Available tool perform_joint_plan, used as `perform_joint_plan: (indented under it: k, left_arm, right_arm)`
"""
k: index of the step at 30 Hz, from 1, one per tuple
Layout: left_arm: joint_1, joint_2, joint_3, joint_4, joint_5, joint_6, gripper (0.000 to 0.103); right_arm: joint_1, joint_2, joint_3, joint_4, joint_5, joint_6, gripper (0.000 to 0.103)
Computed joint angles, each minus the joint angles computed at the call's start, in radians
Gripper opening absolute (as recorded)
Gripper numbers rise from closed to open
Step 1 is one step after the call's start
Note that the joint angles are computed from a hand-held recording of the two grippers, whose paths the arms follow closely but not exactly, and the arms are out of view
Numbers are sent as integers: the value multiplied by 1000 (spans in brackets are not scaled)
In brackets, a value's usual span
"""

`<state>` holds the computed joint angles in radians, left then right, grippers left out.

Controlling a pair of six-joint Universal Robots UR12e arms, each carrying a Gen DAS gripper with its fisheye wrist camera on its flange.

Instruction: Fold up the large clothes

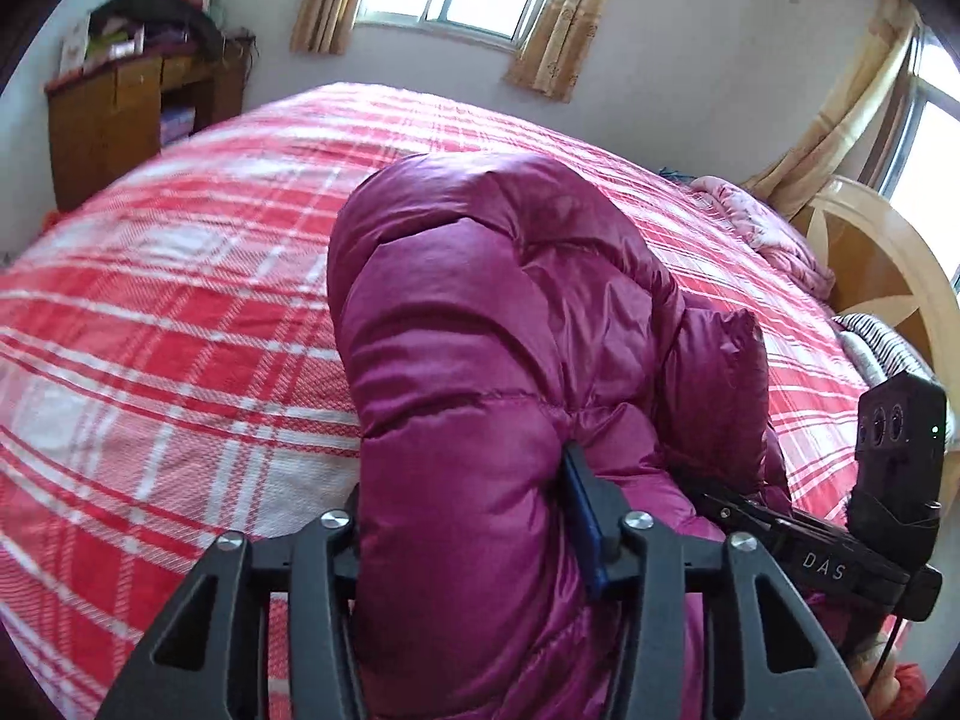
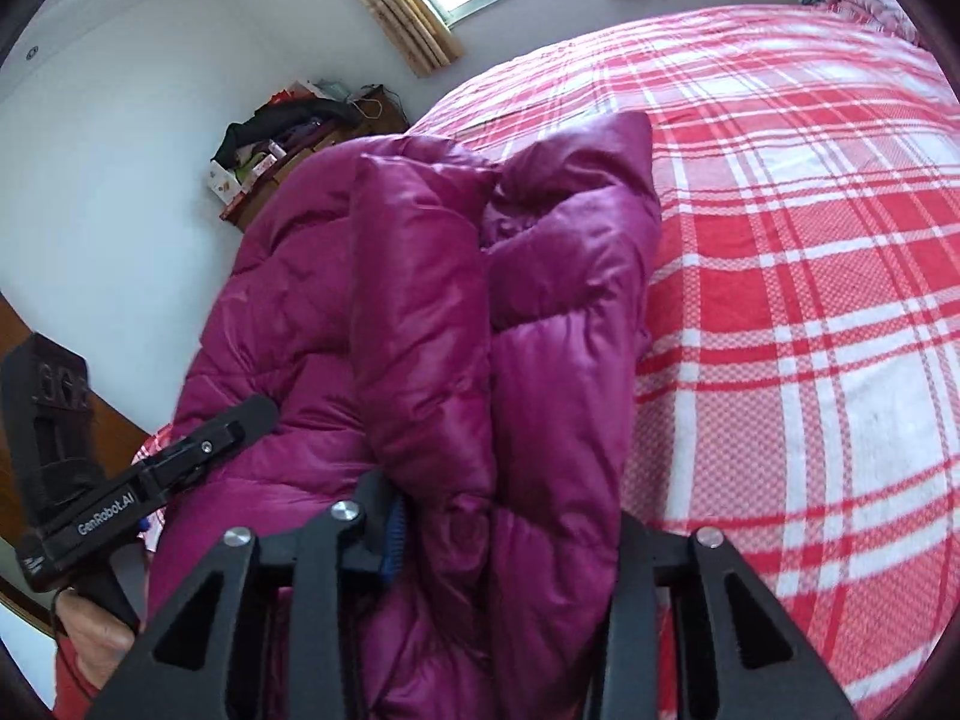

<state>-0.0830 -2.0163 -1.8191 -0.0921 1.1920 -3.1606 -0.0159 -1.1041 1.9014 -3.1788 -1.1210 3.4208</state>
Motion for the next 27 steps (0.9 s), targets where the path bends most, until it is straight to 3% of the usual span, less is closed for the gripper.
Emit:
perform_joint_plan:
  k: [5, 11, 22, 27]
  left_arm:
    - [-3, 40, -37, 22, 52, -11, 41]
    - [-6, 67, -56, 42, 145, -10, 41]
    - [48, 101, -108, 90, 150, -48, 41]
    - [79, 122, -134, 102, 176, -73, 41]
  right_arm:
    - [16, -23, 18, -15, -7, 14, 28]
    - [51, -29, 17, -24, -42, -9, 26]
    - [108, -32, -16, -3, -88, -82, 26]
    - [129, -19, -51, 32, -72, -147, 26]
